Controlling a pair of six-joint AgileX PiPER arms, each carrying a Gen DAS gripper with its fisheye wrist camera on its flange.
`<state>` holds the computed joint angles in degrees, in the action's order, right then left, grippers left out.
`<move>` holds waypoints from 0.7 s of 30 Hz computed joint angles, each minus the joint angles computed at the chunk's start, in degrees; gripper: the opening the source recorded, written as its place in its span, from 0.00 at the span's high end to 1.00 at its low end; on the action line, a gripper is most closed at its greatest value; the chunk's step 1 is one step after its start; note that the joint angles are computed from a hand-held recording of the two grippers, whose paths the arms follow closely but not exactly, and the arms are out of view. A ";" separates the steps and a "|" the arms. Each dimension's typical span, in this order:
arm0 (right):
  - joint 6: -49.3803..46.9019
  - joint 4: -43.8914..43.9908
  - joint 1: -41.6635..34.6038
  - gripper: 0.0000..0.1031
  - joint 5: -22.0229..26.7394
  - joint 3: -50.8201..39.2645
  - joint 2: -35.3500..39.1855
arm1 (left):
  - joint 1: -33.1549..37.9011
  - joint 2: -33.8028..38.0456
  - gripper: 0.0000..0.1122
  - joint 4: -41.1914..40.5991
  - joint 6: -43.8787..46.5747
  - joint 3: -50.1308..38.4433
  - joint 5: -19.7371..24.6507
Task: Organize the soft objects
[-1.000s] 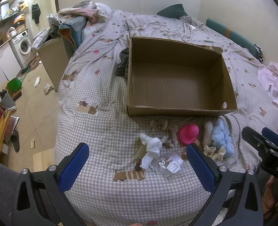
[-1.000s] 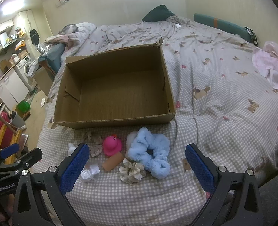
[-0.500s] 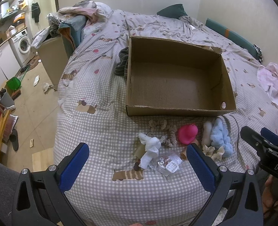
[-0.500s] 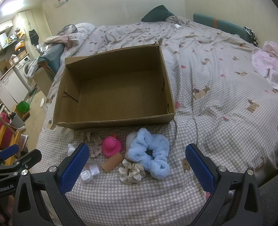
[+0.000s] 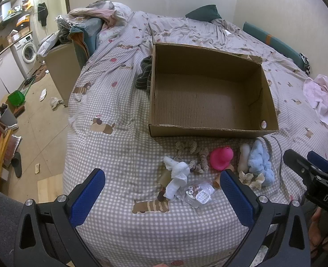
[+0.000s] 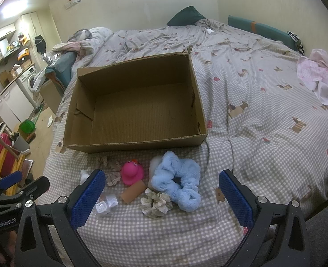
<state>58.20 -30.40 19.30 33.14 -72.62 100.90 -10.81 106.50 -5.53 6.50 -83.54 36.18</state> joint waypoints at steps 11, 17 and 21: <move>0.14 0.04 0.15 0.00 0.12 0.03 -0.04 | 0.13 -0.03 0.08 -0.26 0.25 0.07 0.00; 0.31 -0.18 0.26 0.00 0.14 0.06 -0.04 | 0.22 -0.03 0.08 -0.15 -0.15 0.14 0.20; 0.53 -0.38 0.33 0.00 0.15 0.08 -0.03 | 0.27 -0.02 0.08 -0.23 0.01 0.13 0.26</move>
